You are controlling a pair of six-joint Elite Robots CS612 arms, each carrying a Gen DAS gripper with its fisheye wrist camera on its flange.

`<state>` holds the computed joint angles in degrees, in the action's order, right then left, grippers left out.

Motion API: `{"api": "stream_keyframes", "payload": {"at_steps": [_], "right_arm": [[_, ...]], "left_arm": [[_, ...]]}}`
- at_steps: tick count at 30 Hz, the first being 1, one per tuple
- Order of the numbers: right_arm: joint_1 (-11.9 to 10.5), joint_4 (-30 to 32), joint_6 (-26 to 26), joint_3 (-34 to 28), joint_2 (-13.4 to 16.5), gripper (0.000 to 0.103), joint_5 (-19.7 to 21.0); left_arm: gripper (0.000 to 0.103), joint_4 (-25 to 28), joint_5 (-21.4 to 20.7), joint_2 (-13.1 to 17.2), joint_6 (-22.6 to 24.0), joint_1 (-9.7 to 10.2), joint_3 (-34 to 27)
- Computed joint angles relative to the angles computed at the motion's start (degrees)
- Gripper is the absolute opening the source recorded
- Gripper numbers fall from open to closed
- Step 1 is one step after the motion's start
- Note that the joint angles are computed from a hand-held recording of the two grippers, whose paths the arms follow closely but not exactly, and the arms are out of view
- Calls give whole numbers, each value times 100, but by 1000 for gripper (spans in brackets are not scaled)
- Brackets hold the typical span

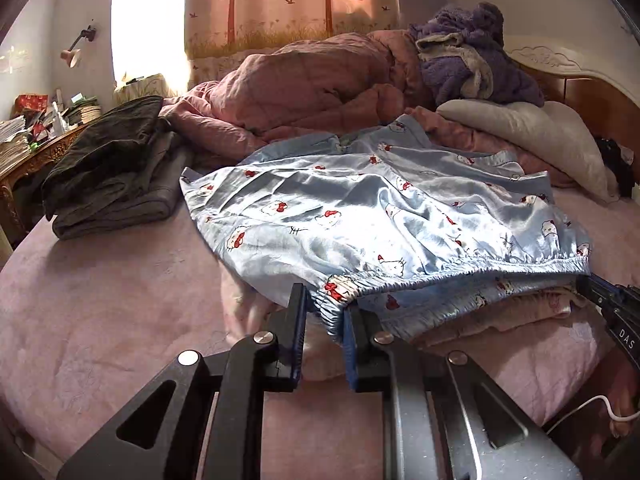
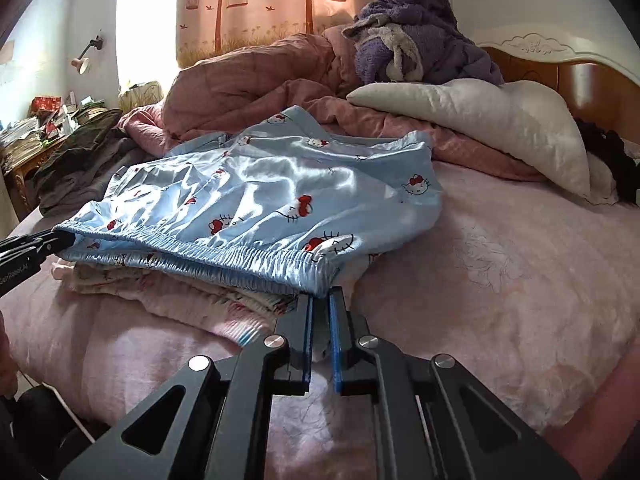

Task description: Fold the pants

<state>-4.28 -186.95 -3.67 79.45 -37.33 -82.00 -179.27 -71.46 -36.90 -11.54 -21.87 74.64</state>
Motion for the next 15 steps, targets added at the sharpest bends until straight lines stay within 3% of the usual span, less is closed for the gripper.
{"api": "stream_keyframes", "payload": {"at_steps": [6, 12, 15], "right_arm": [[133, -260, 67, 427, -260, 5, 106], [186, -354, 179, 721, -381, 3, 252], [211, -178, 110, 721, -356, 3, 171]], "left_arm": [[18, -38, 203, -173, -132, 61, 362], [18, 68, 54, -207, -440, 167, 582], [24, 92, -52, -190, -467, 195, 613]]}}
